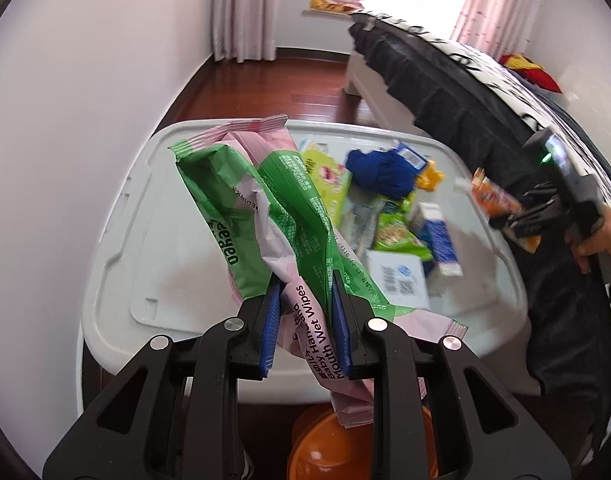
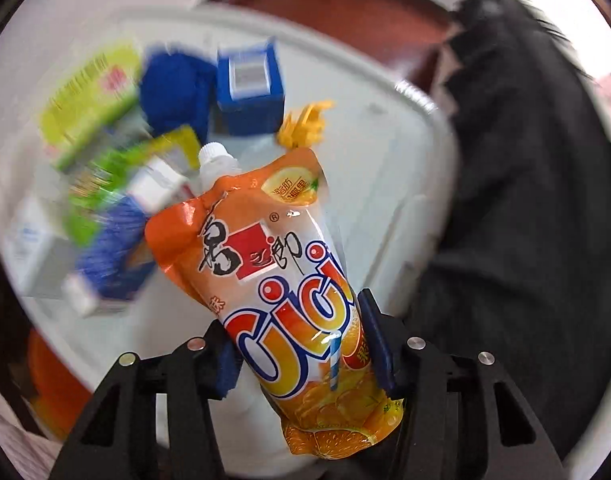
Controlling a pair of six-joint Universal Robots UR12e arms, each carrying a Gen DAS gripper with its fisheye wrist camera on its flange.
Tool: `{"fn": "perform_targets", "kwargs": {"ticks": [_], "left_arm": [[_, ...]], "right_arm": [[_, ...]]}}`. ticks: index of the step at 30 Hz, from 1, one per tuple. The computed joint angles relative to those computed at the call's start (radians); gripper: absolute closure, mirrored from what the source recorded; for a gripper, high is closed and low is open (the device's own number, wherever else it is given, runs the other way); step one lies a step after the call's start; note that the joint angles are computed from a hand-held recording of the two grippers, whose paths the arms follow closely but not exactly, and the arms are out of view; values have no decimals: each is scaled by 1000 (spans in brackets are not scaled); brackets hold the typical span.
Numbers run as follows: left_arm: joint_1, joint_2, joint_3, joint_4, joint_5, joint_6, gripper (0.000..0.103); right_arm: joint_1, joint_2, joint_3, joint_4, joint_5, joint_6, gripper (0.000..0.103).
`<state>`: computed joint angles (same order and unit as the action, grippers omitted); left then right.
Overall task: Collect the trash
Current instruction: 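Lower both tools over the orange bucket and open both grippers to drop items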
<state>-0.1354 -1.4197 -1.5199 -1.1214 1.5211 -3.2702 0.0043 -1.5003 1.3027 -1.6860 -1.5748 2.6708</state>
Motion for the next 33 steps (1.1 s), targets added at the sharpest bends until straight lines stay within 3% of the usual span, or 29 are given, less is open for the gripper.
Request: {"fn": "perform_targets", "kwargs": {"ticks": [3,6,9,12,16,20,23,25,27,28,33], "left_arm": [[-8,29,-22,-31,-72,50,80],[-30,53,-48,-54,-97,118,80],[-43,72,-69,-139,-149,196,80],[-66,82,-89,-255,-143,282,79],[-75,86,-141,-386,-117,311,79],[-89,87,-190,-422,-70,330,77],[-91,80,-196,-461,-133,353,58],[-106,86,-208,-460,-145,377,39],[-122,90,-214,-440,-127,398,39],[-121,92,-216,-433,-130,397,39],[-68,115,-224,-419,-174,356,37]], "right_arm": [[-20,-92,60,-7,93,44,51],[-28,-174,123,10,174,71,51],[-20,-252,204,23,225,98,51],[-26,-320,294,47,317,185,51],[-6,-346,347,99,374,294,51],[26,-356,408,121,387,363,51],[46,-350,437,141,393,392,50],[57,-342,449,144,376,410,46],[54,-348,471,108,372,432,22],[48,-360,481,99,376,436,17],[-4,-395,517,84,468,450,15]]}}
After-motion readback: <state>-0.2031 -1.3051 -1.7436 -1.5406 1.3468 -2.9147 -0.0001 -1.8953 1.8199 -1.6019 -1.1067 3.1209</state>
